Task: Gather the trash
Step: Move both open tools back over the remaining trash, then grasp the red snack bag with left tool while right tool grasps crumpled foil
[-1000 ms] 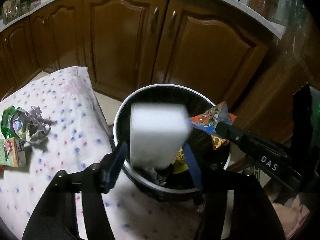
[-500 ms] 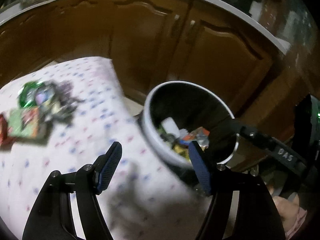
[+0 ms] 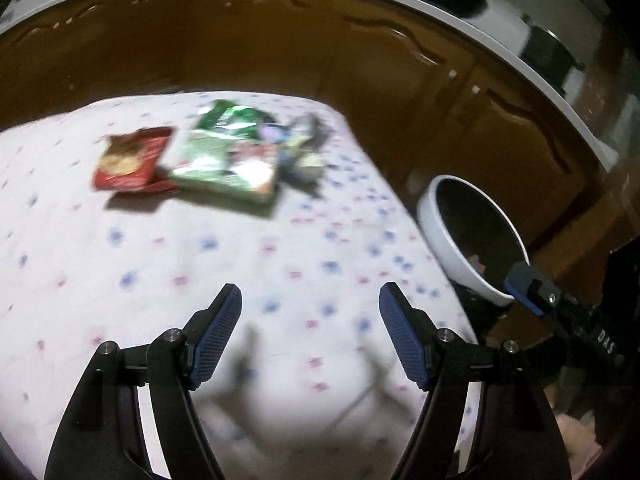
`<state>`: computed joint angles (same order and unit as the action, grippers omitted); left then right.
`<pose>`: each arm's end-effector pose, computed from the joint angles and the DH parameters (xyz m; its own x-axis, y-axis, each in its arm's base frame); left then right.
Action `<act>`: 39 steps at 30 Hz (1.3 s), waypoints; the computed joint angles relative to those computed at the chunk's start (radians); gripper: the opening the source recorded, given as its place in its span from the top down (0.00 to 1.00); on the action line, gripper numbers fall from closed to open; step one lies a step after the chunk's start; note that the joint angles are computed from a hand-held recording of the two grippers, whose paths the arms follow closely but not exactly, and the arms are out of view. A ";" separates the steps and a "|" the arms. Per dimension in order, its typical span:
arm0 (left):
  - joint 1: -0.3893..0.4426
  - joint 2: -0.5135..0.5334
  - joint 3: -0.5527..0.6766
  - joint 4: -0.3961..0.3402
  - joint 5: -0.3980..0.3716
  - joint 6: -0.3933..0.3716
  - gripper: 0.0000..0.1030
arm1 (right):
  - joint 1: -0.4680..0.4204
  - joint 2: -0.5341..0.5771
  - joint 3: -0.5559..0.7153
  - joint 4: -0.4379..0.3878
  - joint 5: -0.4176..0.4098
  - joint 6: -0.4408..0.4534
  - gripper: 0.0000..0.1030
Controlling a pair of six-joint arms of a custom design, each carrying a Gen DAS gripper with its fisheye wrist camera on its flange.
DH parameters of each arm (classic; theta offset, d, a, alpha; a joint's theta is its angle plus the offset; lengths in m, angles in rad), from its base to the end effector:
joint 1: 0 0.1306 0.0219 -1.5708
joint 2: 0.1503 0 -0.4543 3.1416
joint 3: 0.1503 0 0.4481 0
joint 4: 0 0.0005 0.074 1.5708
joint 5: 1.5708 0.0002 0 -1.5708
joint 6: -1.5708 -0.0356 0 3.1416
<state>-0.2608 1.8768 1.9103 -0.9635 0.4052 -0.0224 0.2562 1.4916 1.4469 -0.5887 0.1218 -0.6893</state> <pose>0.7050 -0.2032 0.4678 -0.7639 0.2252 -0.6048 0.4819 0.8223 -0.3025 0.5718 0.1448 0.4989 -0.5416 0.5107 -0.6677 0.2432 0.8555 0.4571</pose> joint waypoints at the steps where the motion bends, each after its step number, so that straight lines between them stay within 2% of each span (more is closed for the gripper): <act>1: 0.009 0.001 -0.001 -0.001 0.001 0.006 0.29 | 0.005 0.014 0.013 -0.004 -0.007 0.003 0.29; 4: 0.031 -0.003 -0.010 0.006 0.000 0.022 0.29 | 0.023 0.044 0.038 -0.014 -0.016 0.010 0.24; 11: 0.072 0.007 -0.005 0.008 0.002 0.040 0.29 | 0.045 0.112 0.103 -0.042 -0.053 0.028 0.24; 21: 0.118 0.066 0.082 -0.009 -0.013 0.088 0.29 | 0.044 0.205 0.225 -0.079 -0.079 0.070 0.24; 30: 0.134 0.184 0.268 -0.063 -0.042 0.115 0.29 | 0.019 0.304 0.351 -0.099 -0.115 0.080 0.24; 35: 0.137 0.284 0.420 -0.121 -0.032 0.139 0.29 | -0.003 0.378 0.444 -0.111 -0.145 0.090 0.24; 39: 0.137 0.383 0.576 -0.202 -0.013 0.131 0.29 | -0.016 0.445 0.533 -0.149 -0.184 0.098 0.24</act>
